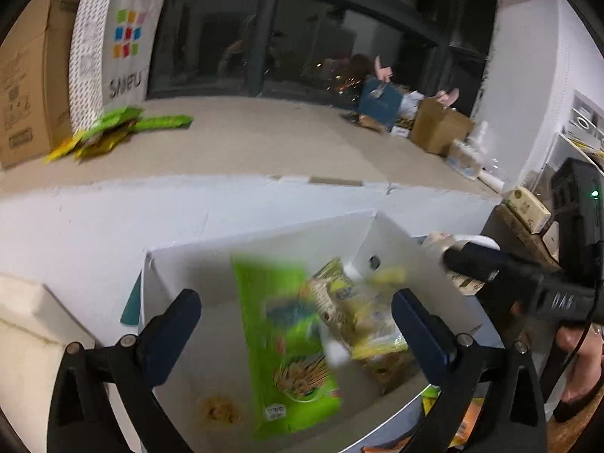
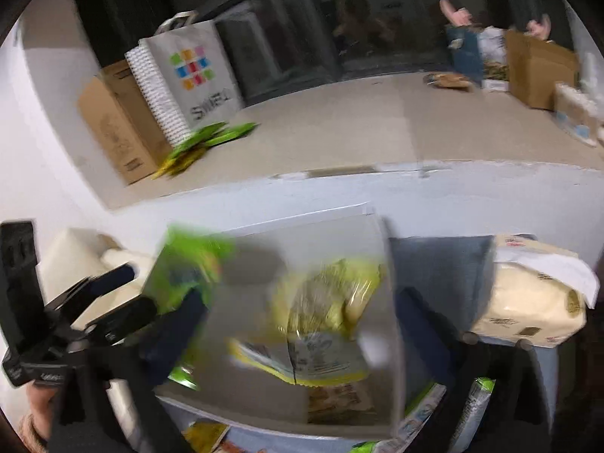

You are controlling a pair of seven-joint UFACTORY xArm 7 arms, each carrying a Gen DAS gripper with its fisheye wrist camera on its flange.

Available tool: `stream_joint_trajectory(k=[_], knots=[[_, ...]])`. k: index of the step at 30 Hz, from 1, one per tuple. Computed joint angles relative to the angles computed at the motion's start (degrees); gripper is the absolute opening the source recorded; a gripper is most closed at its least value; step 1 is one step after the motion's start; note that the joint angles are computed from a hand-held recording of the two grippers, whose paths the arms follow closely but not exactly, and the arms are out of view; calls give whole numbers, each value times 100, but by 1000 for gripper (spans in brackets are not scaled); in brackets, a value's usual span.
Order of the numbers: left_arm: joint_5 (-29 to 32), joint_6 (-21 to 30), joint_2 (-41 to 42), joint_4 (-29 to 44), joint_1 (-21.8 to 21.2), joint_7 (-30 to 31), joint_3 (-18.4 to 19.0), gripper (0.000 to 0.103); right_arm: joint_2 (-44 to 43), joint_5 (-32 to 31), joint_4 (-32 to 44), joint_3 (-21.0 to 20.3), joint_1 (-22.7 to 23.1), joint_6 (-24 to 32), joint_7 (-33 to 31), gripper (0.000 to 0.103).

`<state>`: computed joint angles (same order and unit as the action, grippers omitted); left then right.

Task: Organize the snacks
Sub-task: 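Drop the green seaweed pack and yellow chip bag into the white box, then move both tools back over the remaining snacks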

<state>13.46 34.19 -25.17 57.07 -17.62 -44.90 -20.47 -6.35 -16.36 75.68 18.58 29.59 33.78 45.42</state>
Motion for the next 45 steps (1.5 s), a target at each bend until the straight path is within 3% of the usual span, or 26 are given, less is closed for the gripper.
stream_joint_trajectory(k=[4, 11, 17, 20, 24, 27, 31, 36, 45], knots=[[-35, 30, -325, -291, 1, -121, -6, 103, -361, 391, -383, -86, 4, -341, -169, 103], [-186, -100, -1162, -720, -220, -5, -153, 103, -1280, 279, -985, 206, -96, -539, -260, 103], [-359, -12, -2100, -1047, -399, -149, -640, 103, -2787, 560, -1977, 563, -70, -748, -256, 103], [-444, 264, -2421, -1007, -419, -295, -925, 103, -3598, 796, -2475, 740, 20, -732, -238, 103], [-516, 409, -2764, -959, -487, -475, -1318, 103, -4534, 1102, -3035, 935, 136, -505, -135, 103], [-490, 545, -3025, -880, -418, -693, -1734, 103, -5057, 1497, -3434, 937, 432, -165, -1, 103], [-655, 764, -3190, -874, -457, -1074, -2191, 103, -5979, 1690, -3892, 1265, 511, 443, 378, 103], [-855, 837, -3188, -1001, -685, -1402, -2384, 103, -6525, 1897, -4177, 1377, 728, 1054, 519, 103], [-738, 949, -3235, -932, -697, -1669, -2487, 103, -6666, 2062, -4353, 1454, 794, 1007, 586, 103]])
